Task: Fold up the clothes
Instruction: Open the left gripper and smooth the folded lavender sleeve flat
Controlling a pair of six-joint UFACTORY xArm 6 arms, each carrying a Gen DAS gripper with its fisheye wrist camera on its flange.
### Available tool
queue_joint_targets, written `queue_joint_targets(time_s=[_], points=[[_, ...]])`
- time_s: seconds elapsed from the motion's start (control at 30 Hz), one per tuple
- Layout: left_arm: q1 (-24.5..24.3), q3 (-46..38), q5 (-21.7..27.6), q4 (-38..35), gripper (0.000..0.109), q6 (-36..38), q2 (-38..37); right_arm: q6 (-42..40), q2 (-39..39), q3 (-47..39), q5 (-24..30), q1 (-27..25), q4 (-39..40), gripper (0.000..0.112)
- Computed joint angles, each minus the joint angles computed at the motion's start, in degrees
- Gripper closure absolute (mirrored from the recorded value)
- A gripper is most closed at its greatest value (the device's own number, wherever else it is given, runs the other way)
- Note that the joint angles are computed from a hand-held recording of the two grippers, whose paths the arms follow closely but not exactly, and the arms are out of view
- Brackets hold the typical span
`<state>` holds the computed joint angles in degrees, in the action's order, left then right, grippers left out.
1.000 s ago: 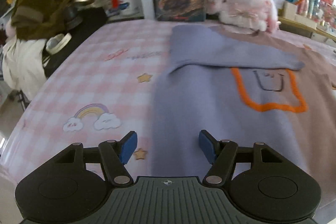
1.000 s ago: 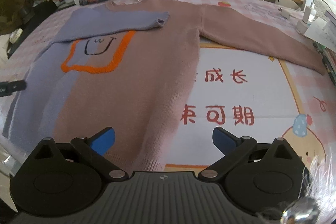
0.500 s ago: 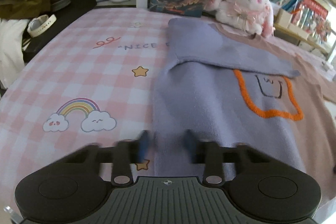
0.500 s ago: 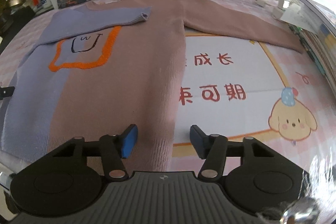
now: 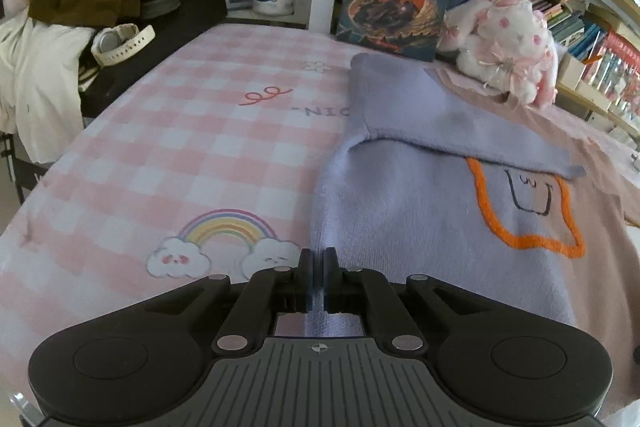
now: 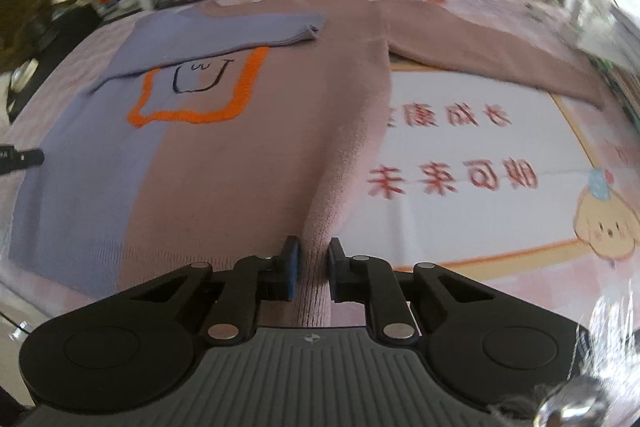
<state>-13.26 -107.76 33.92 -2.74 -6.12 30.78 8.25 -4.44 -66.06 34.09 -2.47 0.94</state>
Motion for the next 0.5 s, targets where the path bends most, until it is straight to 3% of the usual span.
queue_joint_targets(time_s=[0.4, 0.47, 0.5], points=[[0.2, 0.1, 0.3, 0.4, 0.098, 2.8, -0.4, 4.0, 1.5, -1.6, 0.2, 1.2, -3.2, 0.098], [0.1, 1.2, 0.2, 1.9, 0.085, 2.3, -1.8, 5.8, 1.2, -1.8, 0.7, 1.3, -4.7, 0.088], [0.0, 2.5, -0.7, 2.1, 0.081, 2.5, -2.9, 7.1, 0.8, -1.5, 0.2, 1.4, -5.7, 0.069]])
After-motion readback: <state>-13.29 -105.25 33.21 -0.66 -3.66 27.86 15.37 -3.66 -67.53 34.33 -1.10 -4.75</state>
